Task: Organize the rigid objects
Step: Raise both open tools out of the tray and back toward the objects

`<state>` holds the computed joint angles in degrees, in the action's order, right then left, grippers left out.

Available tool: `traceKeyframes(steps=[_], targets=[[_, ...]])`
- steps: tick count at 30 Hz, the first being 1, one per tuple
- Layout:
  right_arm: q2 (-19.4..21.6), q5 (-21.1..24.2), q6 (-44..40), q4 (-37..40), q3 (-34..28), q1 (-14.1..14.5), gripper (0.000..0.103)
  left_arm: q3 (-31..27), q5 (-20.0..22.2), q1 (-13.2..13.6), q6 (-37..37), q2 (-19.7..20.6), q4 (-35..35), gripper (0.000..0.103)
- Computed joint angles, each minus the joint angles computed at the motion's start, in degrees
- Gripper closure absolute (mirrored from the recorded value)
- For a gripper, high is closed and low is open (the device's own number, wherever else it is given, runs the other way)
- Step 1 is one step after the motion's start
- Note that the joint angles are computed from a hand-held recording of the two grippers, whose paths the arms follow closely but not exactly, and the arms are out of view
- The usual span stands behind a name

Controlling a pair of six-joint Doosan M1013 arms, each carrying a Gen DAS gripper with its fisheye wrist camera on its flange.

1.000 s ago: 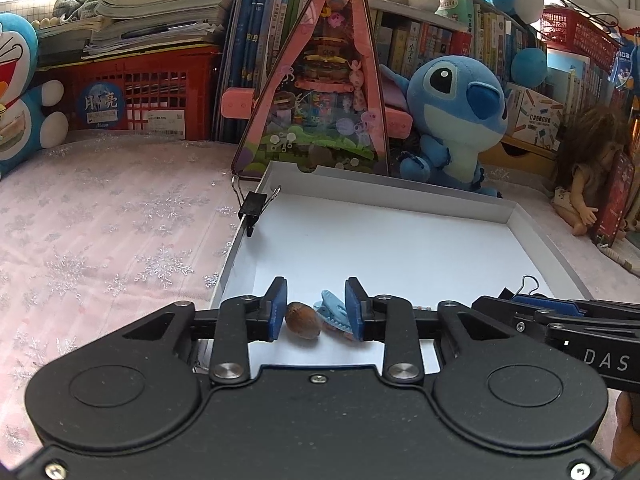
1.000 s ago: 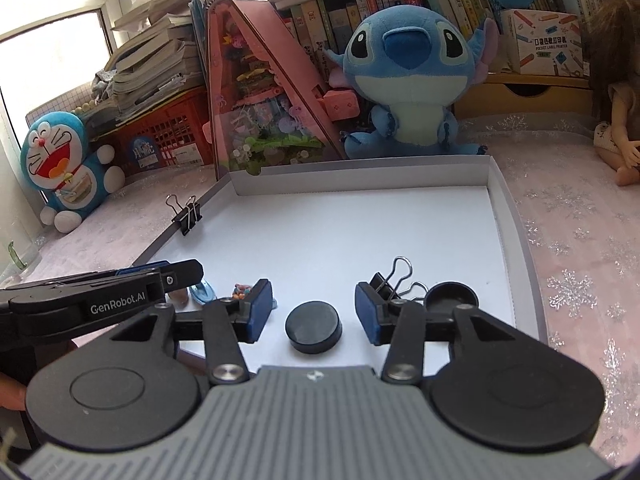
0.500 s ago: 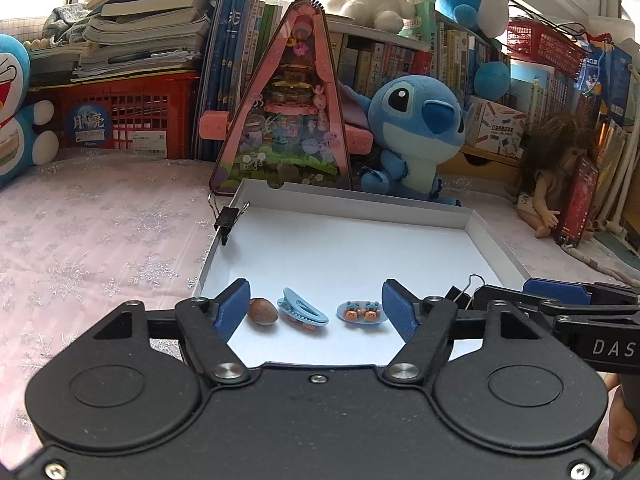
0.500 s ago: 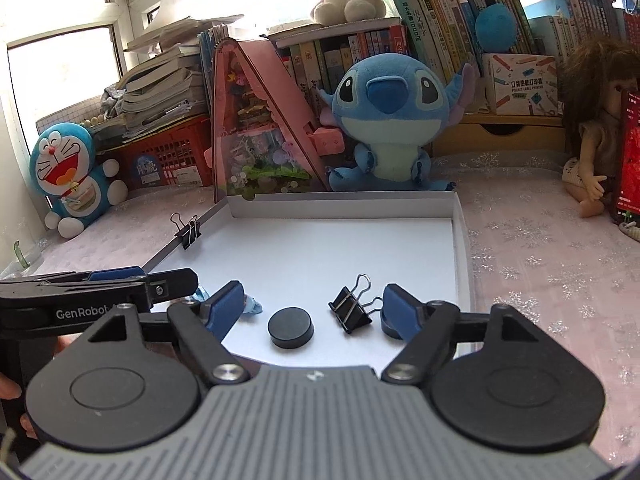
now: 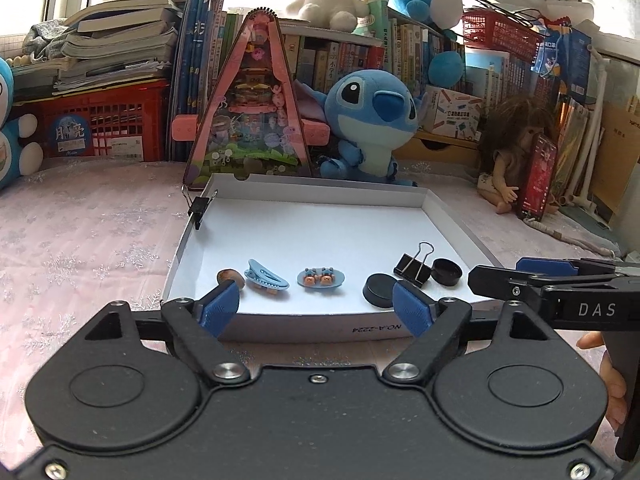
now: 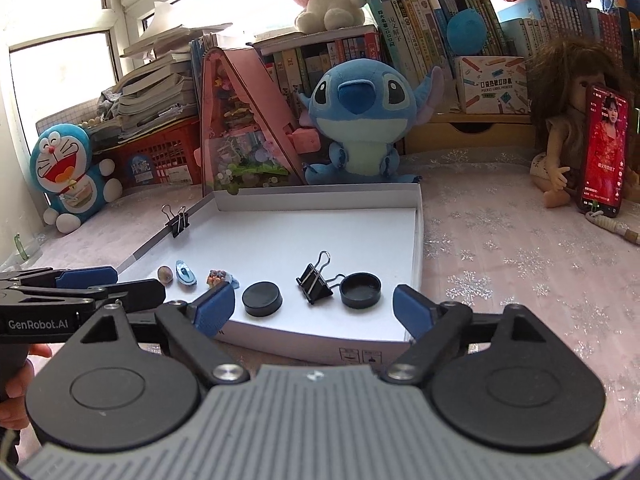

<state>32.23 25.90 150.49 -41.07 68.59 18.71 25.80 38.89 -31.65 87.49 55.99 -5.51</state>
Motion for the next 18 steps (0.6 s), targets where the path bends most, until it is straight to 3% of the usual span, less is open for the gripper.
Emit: traceKeyframes(steps=[5, 18], targets=[[-1.18, -0.13, 1.62, -1.86, 2.06, 0.26, 0.009, 5.22, -2.36, 0.02, 3.52, -2.72, -3.29, 0.018], [-3.70, 0.00, 7.82, -7.52, 6.72, 1.00, 0.004, 12.35, -4.45, -0.38, 7.77, -6.38, -6.49, 0.017]])
